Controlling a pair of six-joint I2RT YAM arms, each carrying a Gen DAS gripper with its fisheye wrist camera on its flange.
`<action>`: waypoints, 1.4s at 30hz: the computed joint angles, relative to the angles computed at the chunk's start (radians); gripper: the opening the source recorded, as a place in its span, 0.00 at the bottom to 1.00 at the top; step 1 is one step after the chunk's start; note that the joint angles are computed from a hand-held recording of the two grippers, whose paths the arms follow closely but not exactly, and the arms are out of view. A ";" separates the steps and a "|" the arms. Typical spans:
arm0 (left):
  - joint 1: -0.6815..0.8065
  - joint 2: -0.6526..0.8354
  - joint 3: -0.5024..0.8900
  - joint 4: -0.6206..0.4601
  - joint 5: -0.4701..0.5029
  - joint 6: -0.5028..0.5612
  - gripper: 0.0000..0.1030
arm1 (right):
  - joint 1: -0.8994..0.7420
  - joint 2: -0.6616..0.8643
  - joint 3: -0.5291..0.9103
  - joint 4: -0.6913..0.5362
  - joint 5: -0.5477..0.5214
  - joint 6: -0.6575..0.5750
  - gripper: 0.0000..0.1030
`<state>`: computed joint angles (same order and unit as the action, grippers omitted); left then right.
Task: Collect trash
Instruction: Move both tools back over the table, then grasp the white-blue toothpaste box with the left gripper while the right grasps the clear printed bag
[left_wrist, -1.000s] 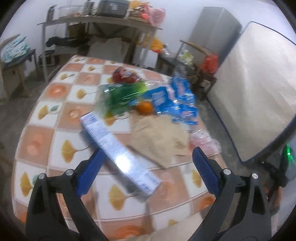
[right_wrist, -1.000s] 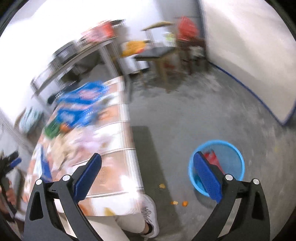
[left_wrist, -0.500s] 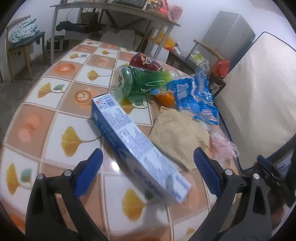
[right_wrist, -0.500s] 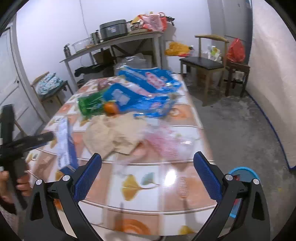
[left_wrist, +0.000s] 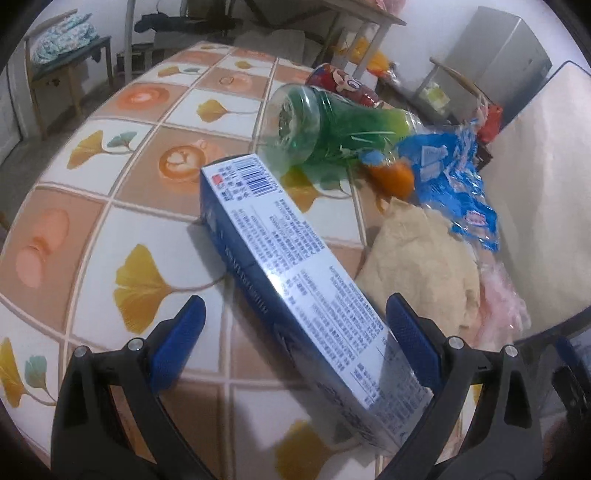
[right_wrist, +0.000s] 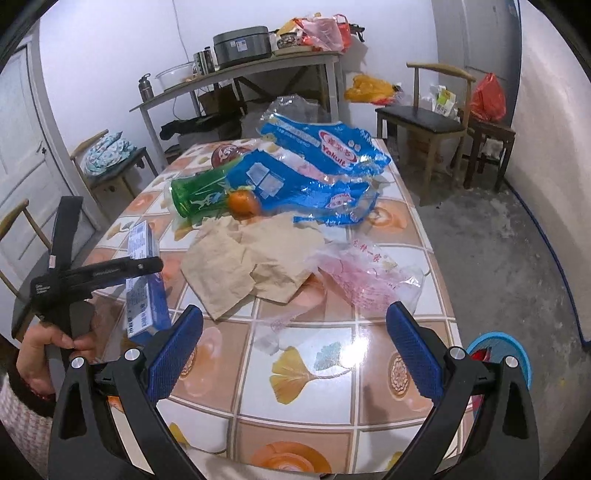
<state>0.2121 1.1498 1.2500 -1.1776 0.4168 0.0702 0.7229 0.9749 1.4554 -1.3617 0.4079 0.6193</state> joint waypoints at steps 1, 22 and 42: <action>0.029 0.000 0.005 -0.023 0.025 0.029 0.90 | -0.015 0.001 0.000 0.004 -0.017 -0.011 0.94; 0.195 -0.007 0.062 -0.222 0.026 0.370 0.52 | -0.492 -0.035 -0.022 0.096 -0.412 -0.366 0.94; 0.220 -0.001 0.056 -0.208 0.056 0.379 0.48 | -0.629 0.259 -0.082 0.130 -0.498 -0.719 0.94</action>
<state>0.4322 1.1484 1.3056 -1.3854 0.4724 0.4494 0.0938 1.2340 1.3739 -1.2321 -0.0903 -0.0994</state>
